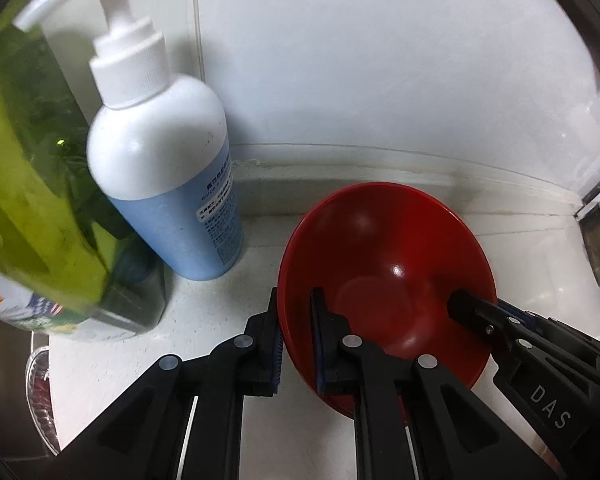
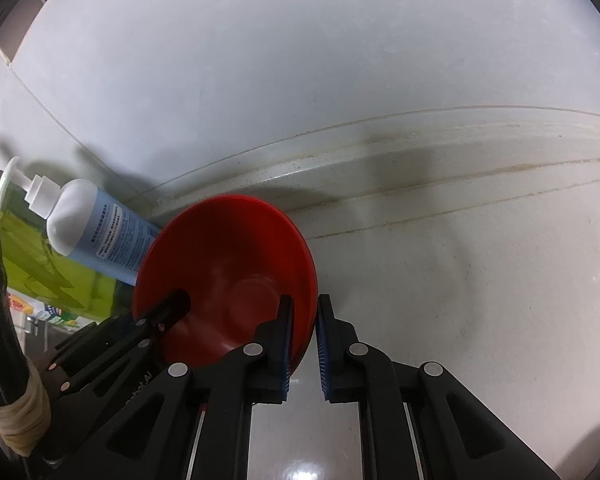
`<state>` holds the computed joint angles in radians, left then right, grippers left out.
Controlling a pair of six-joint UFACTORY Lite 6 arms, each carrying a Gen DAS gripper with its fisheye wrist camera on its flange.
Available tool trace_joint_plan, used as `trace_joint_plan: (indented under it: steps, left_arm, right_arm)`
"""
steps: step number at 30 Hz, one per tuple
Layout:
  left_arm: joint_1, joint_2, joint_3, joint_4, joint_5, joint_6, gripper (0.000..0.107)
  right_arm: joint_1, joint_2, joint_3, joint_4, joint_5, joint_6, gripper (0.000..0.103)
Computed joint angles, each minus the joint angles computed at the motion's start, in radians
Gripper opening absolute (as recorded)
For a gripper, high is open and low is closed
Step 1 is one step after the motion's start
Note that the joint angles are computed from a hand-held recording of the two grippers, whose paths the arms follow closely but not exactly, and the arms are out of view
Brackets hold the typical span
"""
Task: Organize plates and bowls
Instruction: 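Lift the red-and-black bowl with both grippers and carry it over the stacked bowls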
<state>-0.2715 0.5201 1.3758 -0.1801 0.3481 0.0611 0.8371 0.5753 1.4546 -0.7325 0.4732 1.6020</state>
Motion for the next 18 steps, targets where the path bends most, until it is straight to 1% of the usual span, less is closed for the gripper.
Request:
trace_joint_plan:
  steps: [3,9,10,13,14,18]
  left_arm:
    - [-0.009,-0.084,-0.071,-0.014,-0.010,0.014,0.014]
    - [-0.032,-0.242,-0.183,-0.045,0.003,0.044,0.014]
    - [-0.032,-0.248,-0.176,-0.050,0.013,0.053,0.014]
    - [-0.035,-0.328,-0.228,-0.071,0.030,0.078,0.014]
    - [-0.016,-0.374,-0.259,-0.102,0.045,0.121,0.014]
    - [-0.051,-0.510,-0.346,-0.085,0.070,0.092,0.014]
  right_arm:
    - [0.029,-0.034,-0.016,-0.021,0.034,0.036,0.012]
    - [0.110,-0.133,-0.088,-0.075,0.111,0.128,0.012]
    - [0.128,-0.152,-0.101,-0.084,0.127,0.147,0.012]
    - [0.171,-0.184,-0.117,-0.093,0.173,0.180,0.012]
    - [0.185,-0.195,-0.124,-0.097,0.186,0.193,0.012]
    - [0.247,-0.274,-0.191,-0.114,0.245,0.251,0.012]
